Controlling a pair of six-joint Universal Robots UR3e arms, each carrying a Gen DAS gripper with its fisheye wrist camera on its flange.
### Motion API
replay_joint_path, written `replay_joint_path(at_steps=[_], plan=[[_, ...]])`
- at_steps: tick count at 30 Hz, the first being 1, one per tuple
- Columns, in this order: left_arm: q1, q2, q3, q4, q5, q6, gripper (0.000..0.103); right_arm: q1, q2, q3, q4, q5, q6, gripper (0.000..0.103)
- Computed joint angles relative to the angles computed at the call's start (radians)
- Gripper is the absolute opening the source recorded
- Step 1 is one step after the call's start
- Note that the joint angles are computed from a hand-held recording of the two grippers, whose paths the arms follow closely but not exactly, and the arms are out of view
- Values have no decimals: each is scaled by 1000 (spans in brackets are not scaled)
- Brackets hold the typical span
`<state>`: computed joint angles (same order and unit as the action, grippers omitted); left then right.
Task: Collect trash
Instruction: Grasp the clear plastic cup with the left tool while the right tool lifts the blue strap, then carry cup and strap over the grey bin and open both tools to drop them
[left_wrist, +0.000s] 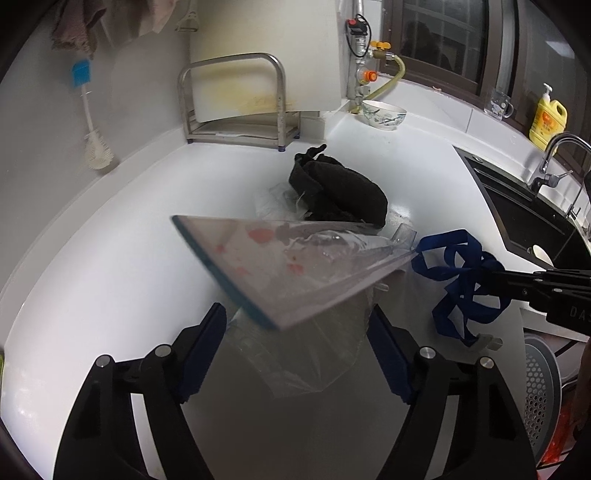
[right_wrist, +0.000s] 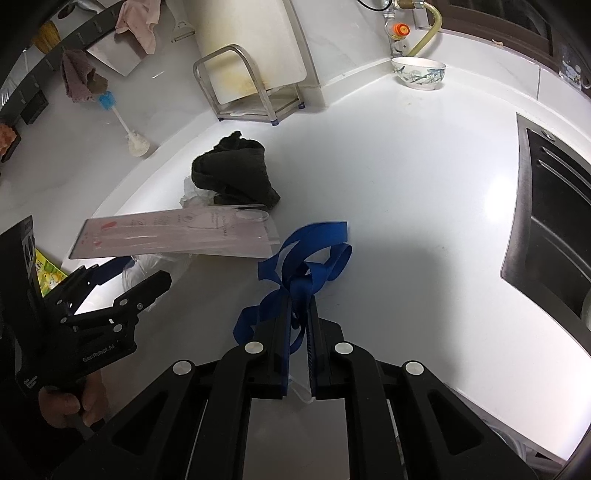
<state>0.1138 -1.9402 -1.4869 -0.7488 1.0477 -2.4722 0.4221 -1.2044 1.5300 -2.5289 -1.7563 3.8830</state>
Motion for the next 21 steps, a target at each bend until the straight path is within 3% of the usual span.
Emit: replay_joint_path(at_steps=[21], plan=[[208, 373, -219, -144, -5, -37, 74, 65, -140, 8, 65, -1, -38, 8]])
